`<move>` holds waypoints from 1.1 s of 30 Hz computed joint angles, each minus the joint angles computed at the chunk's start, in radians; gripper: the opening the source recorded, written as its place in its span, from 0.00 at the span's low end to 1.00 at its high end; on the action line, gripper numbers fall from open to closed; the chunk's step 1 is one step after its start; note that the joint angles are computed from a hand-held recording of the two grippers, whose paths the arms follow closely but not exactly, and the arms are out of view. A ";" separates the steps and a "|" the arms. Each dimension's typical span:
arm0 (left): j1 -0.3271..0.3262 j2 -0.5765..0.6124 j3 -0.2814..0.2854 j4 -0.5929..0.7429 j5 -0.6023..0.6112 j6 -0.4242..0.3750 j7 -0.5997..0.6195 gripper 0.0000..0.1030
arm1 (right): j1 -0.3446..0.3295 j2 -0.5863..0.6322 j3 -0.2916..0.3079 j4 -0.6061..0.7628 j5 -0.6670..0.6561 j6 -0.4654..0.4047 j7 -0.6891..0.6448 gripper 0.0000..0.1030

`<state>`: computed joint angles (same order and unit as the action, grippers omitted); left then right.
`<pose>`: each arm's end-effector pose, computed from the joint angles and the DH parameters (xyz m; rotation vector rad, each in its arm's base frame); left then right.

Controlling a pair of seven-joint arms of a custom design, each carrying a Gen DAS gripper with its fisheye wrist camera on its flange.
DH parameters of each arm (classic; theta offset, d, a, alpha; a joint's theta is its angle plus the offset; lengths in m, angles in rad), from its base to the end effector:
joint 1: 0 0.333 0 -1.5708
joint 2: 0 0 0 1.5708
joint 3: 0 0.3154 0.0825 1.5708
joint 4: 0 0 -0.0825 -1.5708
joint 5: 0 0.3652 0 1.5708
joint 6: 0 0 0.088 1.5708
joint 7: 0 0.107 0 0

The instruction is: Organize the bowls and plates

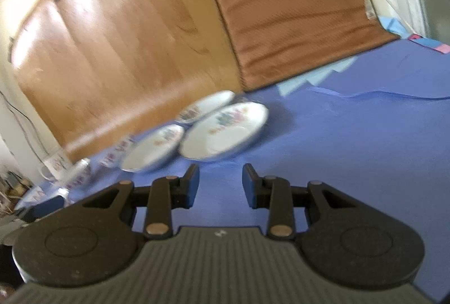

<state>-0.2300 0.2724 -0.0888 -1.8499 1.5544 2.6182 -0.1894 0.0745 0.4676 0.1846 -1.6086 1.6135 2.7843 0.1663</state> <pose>0.5974 -0.2167 0.4234 -1.6637 1.3617 -0.7409 0.6810 0.1135 0.4083 -1.5443 1.2668 -0.2719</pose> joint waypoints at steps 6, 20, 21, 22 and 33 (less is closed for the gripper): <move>0.050 0.068 -0.003 0.122 -0.104 0.231 0.042 1.00 | 0.004 0.140 -0.055 0.228 -0.296 -0.060 0.347 0.36; 0.115 0.398 -0.149 0.541 -0.944 0.136 0.599 0.72 | -0.012 0.463 -0.026 0.710 -0.733 -0.269 0.820 0.33; 0.114 0.401 -0.144 0.537 -0.970 0.147 0.593 0.68 | -0.022 0.476 -0.009 0.727 -0.745 -0.286 0.822 0.31; 0.115 0.406 -0.143 0.538 -0.997 0.156 0.599 0.65 | -0.028 0.489 0.002 0.744 -0.763 -0.303 0.829 0.30; 0.031 0.404 -0.059 0.550 -1.097 0.147 0.694 0.22 | -0.073 0.323 0.069 0.478 -0.747 -0.163 0.683 0.11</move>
<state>-0.1986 0.6768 -0.1481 -1.2999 0.4570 2.7652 0.5049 0.0010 0.7906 0.2536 -1.1305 0.8663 2.6213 0.8489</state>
